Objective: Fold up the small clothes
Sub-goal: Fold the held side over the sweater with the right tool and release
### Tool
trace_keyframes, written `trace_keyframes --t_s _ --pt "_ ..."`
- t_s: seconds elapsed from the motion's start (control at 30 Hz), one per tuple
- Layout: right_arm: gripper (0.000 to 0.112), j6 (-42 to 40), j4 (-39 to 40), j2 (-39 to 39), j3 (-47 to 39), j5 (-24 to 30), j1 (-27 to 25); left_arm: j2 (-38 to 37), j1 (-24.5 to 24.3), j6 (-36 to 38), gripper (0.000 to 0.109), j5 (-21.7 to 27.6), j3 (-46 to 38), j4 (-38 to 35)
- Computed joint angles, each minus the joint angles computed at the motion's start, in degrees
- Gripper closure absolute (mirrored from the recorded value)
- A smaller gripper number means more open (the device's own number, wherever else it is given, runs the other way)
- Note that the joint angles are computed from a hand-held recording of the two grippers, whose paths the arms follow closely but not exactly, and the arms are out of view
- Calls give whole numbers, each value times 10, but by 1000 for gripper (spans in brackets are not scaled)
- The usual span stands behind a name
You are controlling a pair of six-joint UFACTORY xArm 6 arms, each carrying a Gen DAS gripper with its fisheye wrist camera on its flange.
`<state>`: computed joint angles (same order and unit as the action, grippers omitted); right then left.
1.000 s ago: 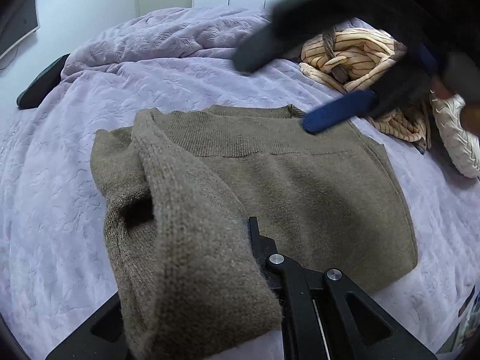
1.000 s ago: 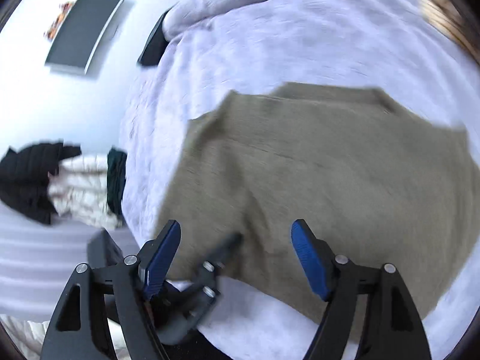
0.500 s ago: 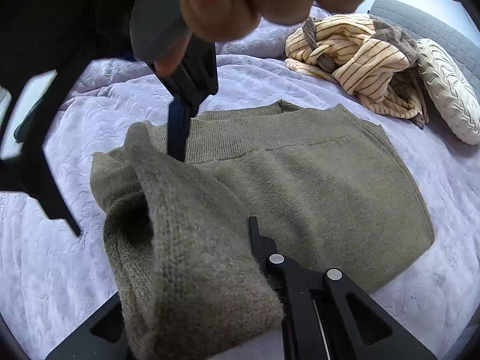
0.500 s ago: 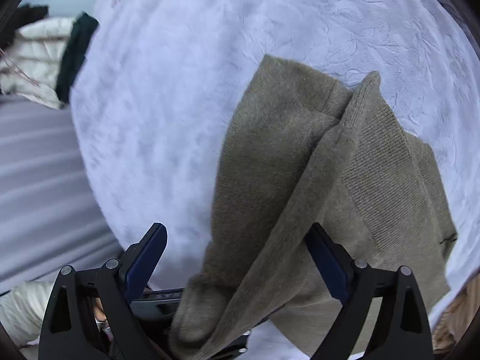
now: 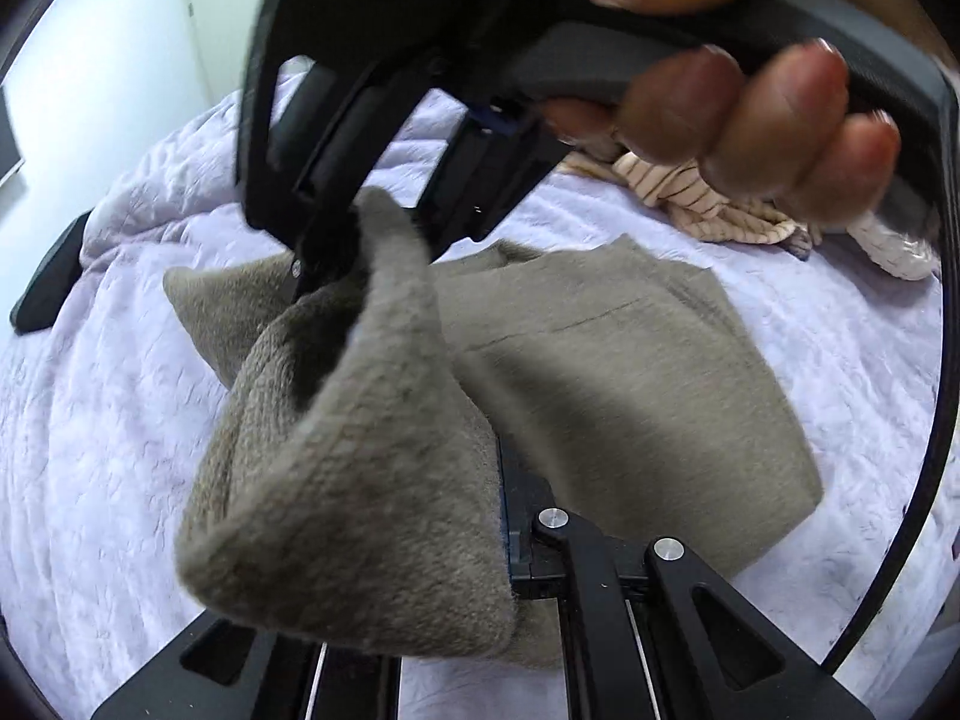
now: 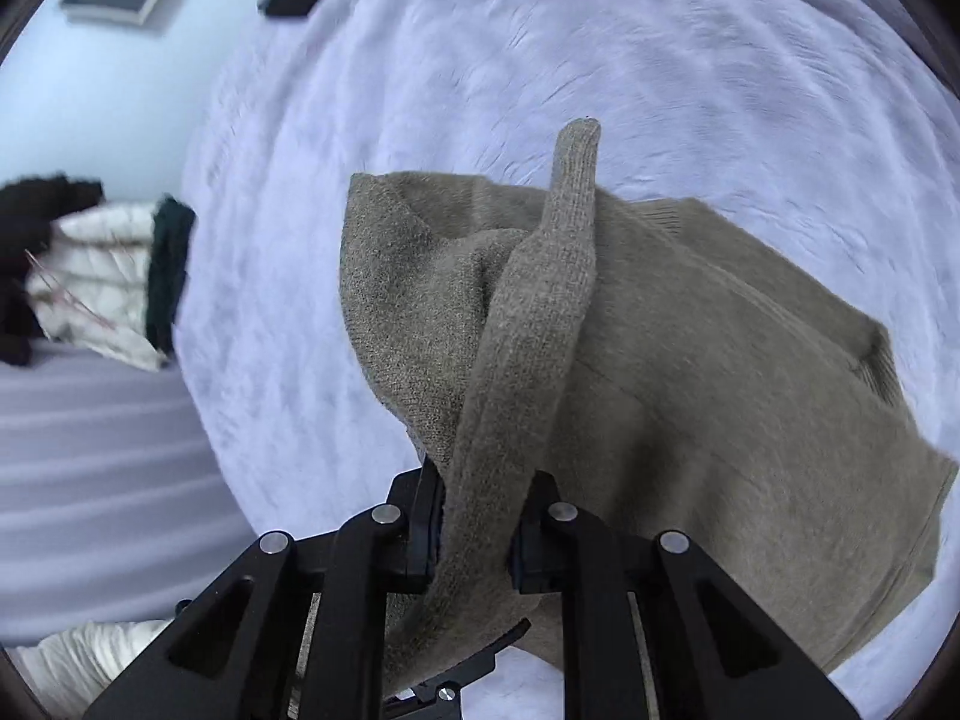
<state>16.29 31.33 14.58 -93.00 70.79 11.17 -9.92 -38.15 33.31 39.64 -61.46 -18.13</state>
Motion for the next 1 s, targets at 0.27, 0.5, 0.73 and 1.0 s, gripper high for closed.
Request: trace_keyframes --t_s 0.27,0.5,0.73,1.0 --pt "95 -2 78 -323 359 -201 -79 -3 -91 37 100 21 -17 5" --pt "93 75 68 -597 660 -279 -133 21 -168 -8 100 39 13 72" --pt "74 126 91 -685 775 -315 -130 24 -188 -53 99 54 12 138" --pt "61 235 -54 -755 741 -229 -167 -25 -166 -25 54 115 14 96"
